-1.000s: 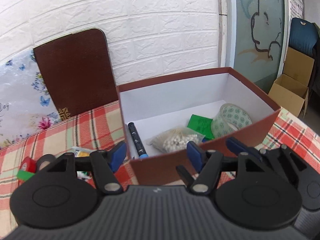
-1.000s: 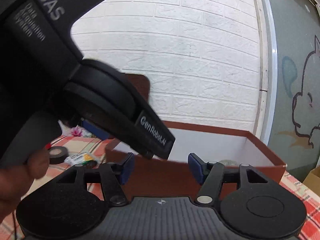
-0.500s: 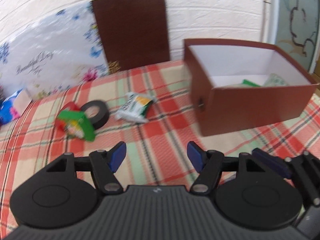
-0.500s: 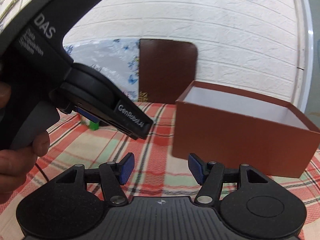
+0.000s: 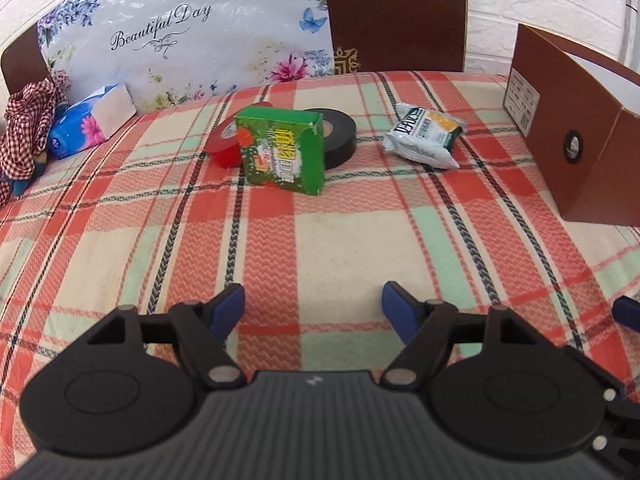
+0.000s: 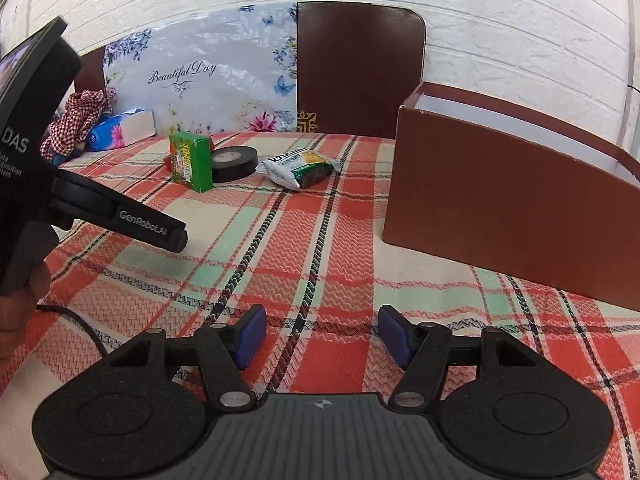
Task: Organize objects
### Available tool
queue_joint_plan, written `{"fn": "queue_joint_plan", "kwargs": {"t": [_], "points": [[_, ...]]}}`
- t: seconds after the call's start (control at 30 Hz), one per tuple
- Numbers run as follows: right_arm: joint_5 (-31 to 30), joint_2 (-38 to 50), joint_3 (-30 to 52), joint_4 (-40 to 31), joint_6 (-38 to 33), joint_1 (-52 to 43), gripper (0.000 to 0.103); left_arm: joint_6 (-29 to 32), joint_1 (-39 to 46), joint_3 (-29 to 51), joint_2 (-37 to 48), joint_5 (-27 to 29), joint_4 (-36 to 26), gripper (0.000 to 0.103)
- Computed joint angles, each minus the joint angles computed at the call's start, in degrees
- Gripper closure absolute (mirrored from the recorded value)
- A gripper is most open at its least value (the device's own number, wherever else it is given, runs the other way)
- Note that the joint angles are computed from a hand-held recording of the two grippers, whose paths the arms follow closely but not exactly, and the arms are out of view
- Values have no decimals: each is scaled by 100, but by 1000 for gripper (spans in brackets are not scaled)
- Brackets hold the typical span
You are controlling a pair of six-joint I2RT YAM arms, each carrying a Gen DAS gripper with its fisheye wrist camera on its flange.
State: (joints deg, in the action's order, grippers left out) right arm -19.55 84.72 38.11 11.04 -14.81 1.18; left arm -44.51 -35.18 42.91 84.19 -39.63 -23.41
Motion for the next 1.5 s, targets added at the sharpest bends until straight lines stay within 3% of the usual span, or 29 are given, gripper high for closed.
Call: {"fn": "queue_joint_plan", "kwargs": {"t": [0.23, 0.43, 0.47, 0.53, 0.67, 0.73, 0.83, 0.87, 0.9, 1.03, 1.13, 1.2, 1.33, 1.43, 1.5], "points": [[267, 76, -12, 88, -151, 189, 38, 561, 554, -688, -481, -36, 677, 16], [357, 453, 455, -7, -213, 660, 39, 1400, 2215, -1965, -1591, -104, 1553, 3], [388, 545, 593, 15, -213, 795, 39, 1576, 2566, -2255, -1839, 37, 1872, 2], [508, 748, 932, 148, -245, 1117, 39, 1530, 3403, -2664, -2471, 981, 2194, 3], [641, 1330, 1934, 375, -331, 1747, 36, 1383, 3128, -2735, -2421, 645, 2355, 3], [917, 1839, 2604, 323, -573, 2044, 34, 1472, 3150, -2791, -2449, 755, 2495, 3], [1356, 2754, 3801, -229, -945, 2335, 52, 1443, 3382, -2956, -2693, 1028, 2627, 3], [1360, 2980, 4119, -484, -1003, 2365, 70, 1427, 3428, -2995, -2761, 1073, 2641, 3], [1365, 3086, 4248, -606, -1026, 2382, 69, 1436, 3493, -3029, -2805, 1133, 2679, 3], [837, 2412, 3195, -144, -1611, 2280, 80, 1435, 3670, -3129, -2952, 1353, 2792, 3], [588, 1648, 1909, 331, -2521, 2168, 72, 1420, 3751, -3195, -3070, 1471, 2838, 3], [286, 1224, 1364, 229, -2830, 2020, 47, 1425, 3774, -3198, -3091, 1504, 2839, 3], [20, 919, 1173, -81, -2421, 1853, 42, 1437, 3794, -3069, -3107, 1603, 2592, 4], [146, 1174, 1518, -269, -1827, 1921, 36, 1409, 3952, -2920, -3364, 2444, 2388, 16], [147, 1433, 1898, -526, -1357, 1954, 36, 1394, 3674, -2681, -3181, 2527, 2447, 17]]}}
